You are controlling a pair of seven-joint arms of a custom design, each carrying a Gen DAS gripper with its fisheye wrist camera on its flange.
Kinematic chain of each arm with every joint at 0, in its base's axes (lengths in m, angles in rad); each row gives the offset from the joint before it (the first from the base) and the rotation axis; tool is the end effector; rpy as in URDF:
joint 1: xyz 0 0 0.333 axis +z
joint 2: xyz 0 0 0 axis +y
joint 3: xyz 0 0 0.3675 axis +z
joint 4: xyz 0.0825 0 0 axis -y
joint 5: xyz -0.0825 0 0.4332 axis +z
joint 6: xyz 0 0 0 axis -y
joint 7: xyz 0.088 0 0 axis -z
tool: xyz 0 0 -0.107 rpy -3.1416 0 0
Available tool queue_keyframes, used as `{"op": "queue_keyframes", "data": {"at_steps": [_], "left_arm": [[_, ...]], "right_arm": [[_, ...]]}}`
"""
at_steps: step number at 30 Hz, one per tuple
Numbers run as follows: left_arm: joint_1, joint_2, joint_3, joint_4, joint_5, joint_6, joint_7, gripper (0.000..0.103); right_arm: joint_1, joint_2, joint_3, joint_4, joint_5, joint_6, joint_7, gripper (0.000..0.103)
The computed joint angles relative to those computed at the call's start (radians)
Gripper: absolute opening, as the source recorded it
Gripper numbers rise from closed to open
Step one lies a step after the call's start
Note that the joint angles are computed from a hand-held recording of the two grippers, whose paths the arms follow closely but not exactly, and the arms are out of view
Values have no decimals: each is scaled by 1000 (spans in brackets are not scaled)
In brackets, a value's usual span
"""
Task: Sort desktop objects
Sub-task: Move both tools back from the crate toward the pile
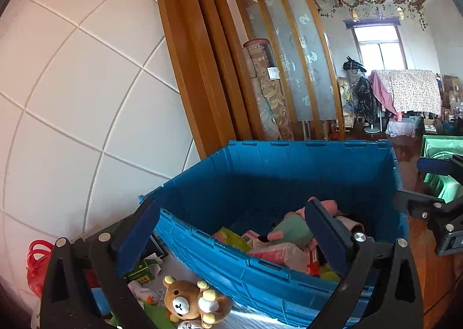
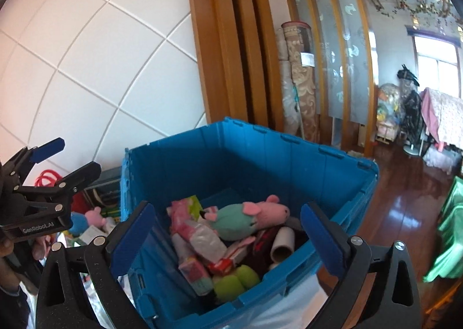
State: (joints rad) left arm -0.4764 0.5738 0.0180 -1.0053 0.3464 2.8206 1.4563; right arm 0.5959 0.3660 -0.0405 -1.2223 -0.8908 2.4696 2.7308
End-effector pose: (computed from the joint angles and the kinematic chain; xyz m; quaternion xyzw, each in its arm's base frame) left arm 0.7361 -0.3890 0.7214 -0.3747 0.7151 -0.4347 0.3991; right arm 0.6591 0.4201 0.7207 -0.5498 0.6298 -0.3630 0.4115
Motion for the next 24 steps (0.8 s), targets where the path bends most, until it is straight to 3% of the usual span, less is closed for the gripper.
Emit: {"op": "queue_keyframes", "data": {"at_steps": [5,14,19,24], "left_arm": [[-50,-88,92,-142,97,25,-170,102],[-60,-242,146,-379,340,39,-470,102],[-49,-379,178,-552,530,28,-648,102],[12,-541,172,-737,685,-9,-764,102]], "right_arm": [[2,5,2,-9,5,37,13,102],[43,18,10,2,-3,20,40,103],[95,100,21,132,25,-21,-24,103],[163,245,24,346,123,-64,-123,103]]}}
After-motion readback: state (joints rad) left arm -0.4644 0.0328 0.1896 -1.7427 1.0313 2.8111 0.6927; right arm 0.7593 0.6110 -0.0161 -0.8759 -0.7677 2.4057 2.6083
